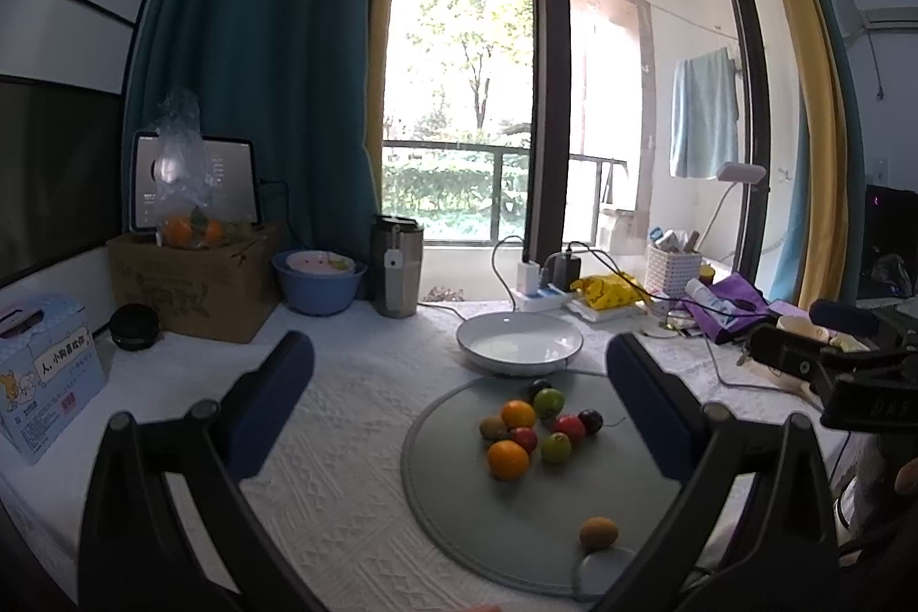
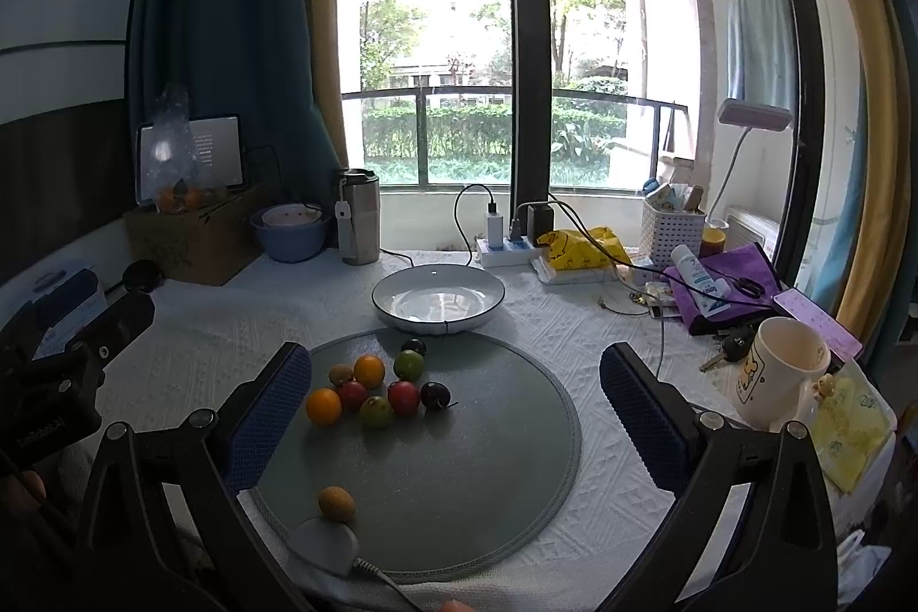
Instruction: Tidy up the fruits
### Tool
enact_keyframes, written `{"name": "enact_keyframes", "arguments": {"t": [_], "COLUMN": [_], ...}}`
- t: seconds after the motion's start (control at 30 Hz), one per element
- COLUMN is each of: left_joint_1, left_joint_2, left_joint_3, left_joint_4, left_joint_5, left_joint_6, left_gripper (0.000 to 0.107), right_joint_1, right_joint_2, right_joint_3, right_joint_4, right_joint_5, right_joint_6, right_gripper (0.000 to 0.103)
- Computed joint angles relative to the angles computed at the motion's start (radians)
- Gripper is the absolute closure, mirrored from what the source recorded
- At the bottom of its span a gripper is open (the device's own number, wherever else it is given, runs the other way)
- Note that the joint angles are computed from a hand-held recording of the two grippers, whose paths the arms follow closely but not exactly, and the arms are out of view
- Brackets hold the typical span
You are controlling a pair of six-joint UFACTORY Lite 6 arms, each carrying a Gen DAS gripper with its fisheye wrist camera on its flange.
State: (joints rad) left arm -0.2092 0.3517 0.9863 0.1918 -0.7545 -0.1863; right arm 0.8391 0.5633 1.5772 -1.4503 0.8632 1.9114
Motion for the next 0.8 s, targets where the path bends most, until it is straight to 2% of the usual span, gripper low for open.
{"name": "enact_keyframes", "arguments": {"t": [0.8], "left_joint_1": [-0.010], "left_joint_2": [-0.010], "left_joint_3": [-0.019], "left_joint_4": [-0.017], "left_joint_5": [-0.012], "left_joint_6": [0.015], "left_gripper": [0.004], "right_joint_1": [0.013], "right_joint_2": [-0.002], "right_joint_3": [-0.008], "right_joint_4": [0.004], "right_joint_5": [0.006], "right_joint_6": [0.011], "right_gripper": [0.000]}}
